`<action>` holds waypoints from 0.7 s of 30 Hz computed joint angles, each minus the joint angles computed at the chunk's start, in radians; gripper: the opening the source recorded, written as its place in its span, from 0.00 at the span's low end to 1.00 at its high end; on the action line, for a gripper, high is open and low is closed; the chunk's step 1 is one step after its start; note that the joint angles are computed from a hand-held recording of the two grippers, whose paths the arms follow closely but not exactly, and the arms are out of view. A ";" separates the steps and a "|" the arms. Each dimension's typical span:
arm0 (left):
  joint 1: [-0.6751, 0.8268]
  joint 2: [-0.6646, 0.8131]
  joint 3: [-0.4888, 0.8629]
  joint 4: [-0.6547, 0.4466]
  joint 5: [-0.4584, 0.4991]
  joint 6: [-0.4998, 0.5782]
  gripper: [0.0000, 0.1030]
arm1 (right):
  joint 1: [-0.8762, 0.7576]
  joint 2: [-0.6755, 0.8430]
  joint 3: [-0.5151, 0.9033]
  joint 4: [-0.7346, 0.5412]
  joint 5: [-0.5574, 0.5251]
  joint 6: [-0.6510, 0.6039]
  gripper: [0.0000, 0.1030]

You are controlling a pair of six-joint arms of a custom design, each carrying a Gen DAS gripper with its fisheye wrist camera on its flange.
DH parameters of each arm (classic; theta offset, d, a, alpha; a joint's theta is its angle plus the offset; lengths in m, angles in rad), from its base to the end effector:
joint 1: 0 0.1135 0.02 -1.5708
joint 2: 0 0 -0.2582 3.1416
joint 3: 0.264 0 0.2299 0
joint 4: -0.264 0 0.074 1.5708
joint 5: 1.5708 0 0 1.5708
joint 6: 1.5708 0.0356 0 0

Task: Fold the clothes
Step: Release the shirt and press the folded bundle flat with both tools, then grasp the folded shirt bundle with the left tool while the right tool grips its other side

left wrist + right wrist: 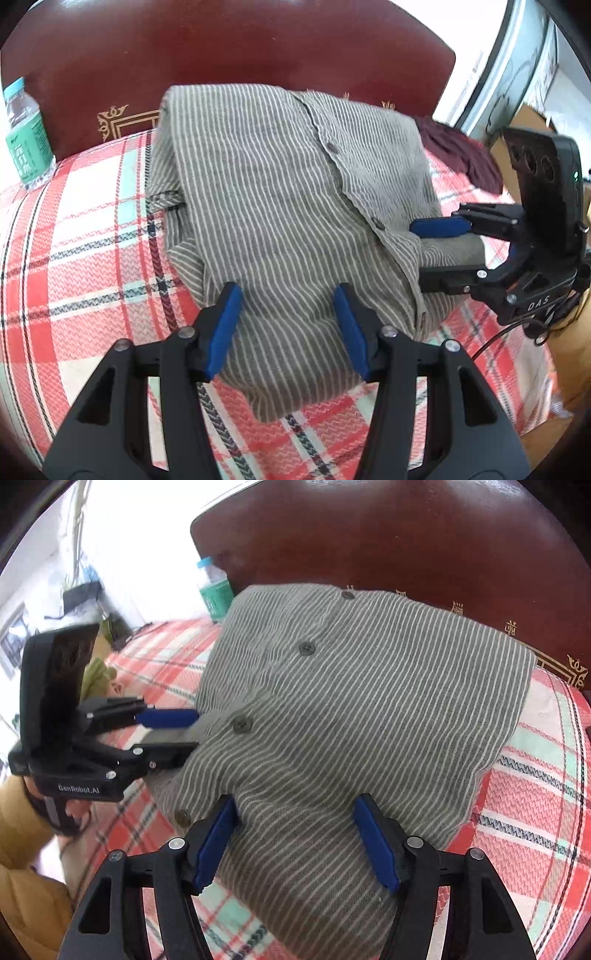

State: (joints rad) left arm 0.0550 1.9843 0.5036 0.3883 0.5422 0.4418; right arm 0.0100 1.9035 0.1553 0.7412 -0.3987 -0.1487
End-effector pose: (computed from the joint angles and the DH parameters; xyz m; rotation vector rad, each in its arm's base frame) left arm 0.2522 -0.0045 0.0415 0.6476 2.4239 -0.5243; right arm 0.1811 0.0156 0.0382 -0.3464 2.4982 0.4569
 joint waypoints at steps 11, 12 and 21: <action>0.226 -0.022 0.035 -0.225 0.160 0.051 0.72 | -0.360 -0.253 -0.035 -0.290 -0.265 -0.169 0.69; 0.221 -0.008 0.042 -0.230 0.158 0.047 0.72 | -0.344 -0.214 -0.027 -0.268 -0.247 -0.159 0.69; 0.198 0.143 0.151 -0.352 0.237 0.010 0.77 | -0.433 -0.169 -0.001 -0.298 -0.315 -0.184 0.70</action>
